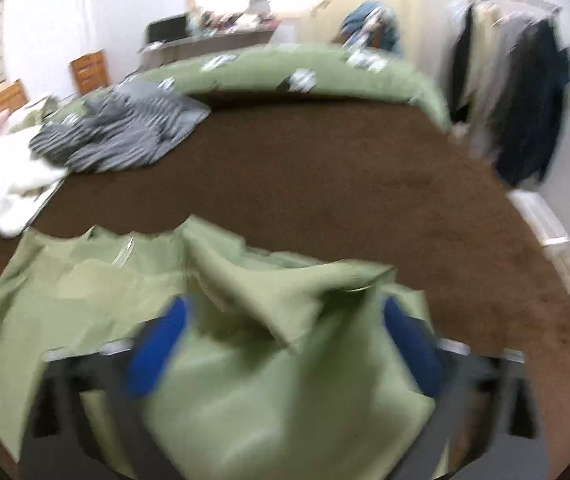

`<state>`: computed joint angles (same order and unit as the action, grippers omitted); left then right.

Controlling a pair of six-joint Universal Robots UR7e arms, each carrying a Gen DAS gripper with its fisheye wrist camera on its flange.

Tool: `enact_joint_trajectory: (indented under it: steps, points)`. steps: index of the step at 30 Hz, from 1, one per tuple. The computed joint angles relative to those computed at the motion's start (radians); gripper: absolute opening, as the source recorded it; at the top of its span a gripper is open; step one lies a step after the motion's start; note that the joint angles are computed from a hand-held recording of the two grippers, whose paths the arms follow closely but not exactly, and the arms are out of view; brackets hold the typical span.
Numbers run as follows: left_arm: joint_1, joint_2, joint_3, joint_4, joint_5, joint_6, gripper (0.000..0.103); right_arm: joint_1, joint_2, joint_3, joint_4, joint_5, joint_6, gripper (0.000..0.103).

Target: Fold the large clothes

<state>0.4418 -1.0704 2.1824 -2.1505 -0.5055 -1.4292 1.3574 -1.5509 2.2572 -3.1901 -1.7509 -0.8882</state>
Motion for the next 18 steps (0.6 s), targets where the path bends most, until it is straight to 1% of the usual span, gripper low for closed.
enact_joint_trajectory:
  steps: [1,3,5,7,9,12,15,18]
  points:
    - [-0.013,-0.004,-0.002,0.013,-0.011,-0.001,0.091,-0.002,-0.03,0.005,0.04,0.014,0.003,0.097]
    - [-0.033,0.002,-0.008,0.022,-0.033,0.006,0.092,-0.004,-0.064,0.016,0.081,0.026,-0.008,0.097]
    - [-0.036,0.021,-0.015,-0.001,-0.054,0.033,0.093,0.018,-0.065,0.025,0.095,-0.008,-0.048,0.097]
    - [-0.026,0.052,-0.021,-0.063,-0.076,0.083,0.094,0.039,-0.046,0.025,0.099,-0.043,-0.067,0.097]
    - [0.002,0.1,-0.048,-0.117,-0.106,0.15,0.094,0.055,-0.017,0.025,0.09,-0.066,-0.069,0.097]
    - [0.032,0.158,-0.073,-0.183,-0.138,0.221,0.094,0.072,0.048,0.023,0.049,-0.11,-0.077,0.097]
    - [0.059,0.192,-0.079,-0.235,-0.164,0.243,0.093,0.074,0.129,0.018,-0.011,-0.174,-0.093,0.097]
    - [0.088,0.22,-0.073,-0.283,-0.179,0.244,0.092,0.052,0.19,0.006,-0.052,-0.201,-0.086,0.097]
